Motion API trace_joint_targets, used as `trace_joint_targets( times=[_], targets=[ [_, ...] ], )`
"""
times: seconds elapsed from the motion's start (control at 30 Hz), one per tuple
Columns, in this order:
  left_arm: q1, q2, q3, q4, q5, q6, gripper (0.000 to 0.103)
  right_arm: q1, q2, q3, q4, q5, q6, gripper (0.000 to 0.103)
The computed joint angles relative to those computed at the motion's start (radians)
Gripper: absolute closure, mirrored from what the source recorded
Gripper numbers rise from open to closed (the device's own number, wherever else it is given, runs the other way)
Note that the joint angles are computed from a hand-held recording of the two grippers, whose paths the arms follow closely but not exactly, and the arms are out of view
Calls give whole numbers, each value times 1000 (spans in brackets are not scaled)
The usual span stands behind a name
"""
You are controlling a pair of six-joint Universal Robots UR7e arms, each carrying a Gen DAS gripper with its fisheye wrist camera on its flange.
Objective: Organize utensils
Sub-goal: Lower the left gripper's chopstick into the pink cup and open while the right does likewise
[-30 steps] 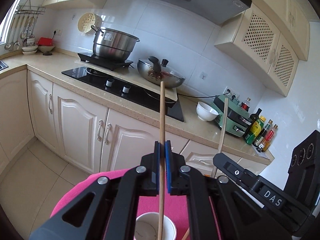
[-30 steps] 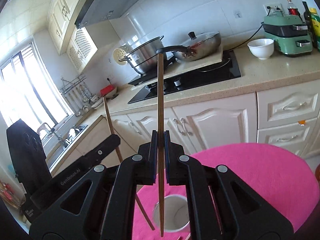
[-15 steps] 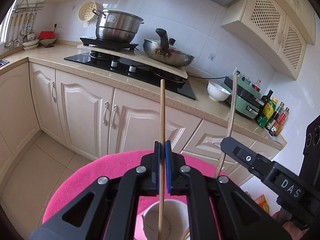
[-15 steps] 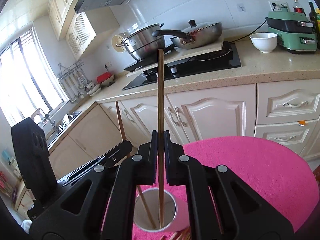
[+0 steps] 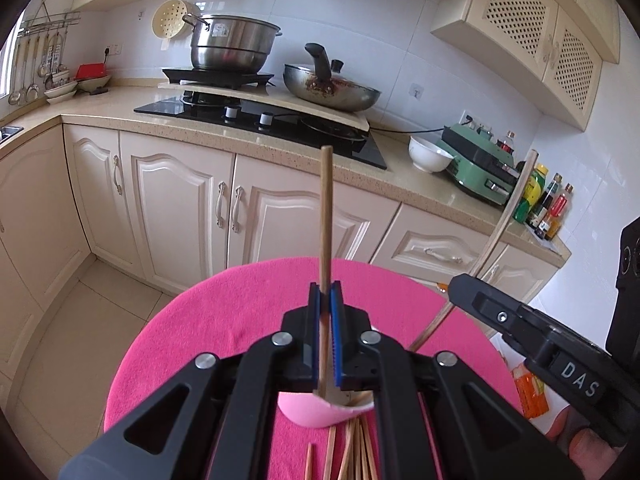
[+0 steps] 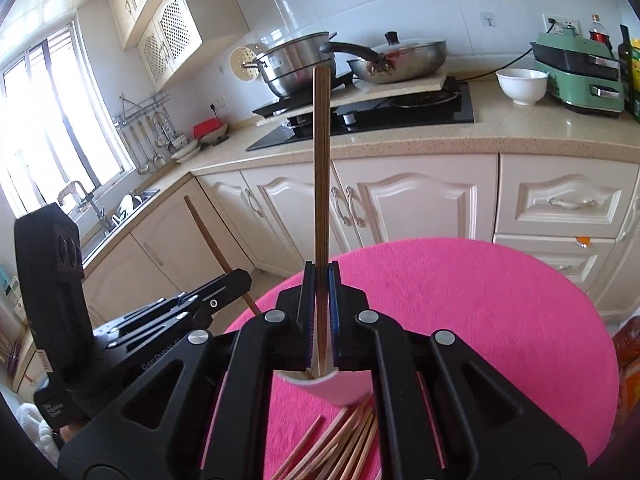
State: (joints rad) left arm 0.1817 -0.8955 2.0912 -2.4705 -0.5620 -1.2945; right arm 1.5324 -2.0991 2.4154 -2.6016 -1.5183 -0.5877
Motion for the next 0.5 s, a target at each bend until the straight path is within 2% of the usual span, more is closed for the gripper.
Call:
trace_joint_targets(
  times=[0.27, 0.3, 0.33, 0.37, 0.5],
  targets=[
    [-17, -36, 11, 109, -55, -93, 96, 0, -36, 38, -1, -38, -17, 96],
    [-18, -38, 9, 123, -59, -100, 92, 0, -38, 43, -3, -42, -18, 96],
    [-19, -41, 10, 130, -68, -106, 79, 0, -40, 48, -6, -49, -17, 96],
    [-21, -45, 13, 132, -73, -114, 76, -1, -43, 52, -10, -51, -18, 96],
    [-34, -61, 19, 188, -86, -168, 76, -2, -45, 64, -20, -70, -17, 96]
  ],
)
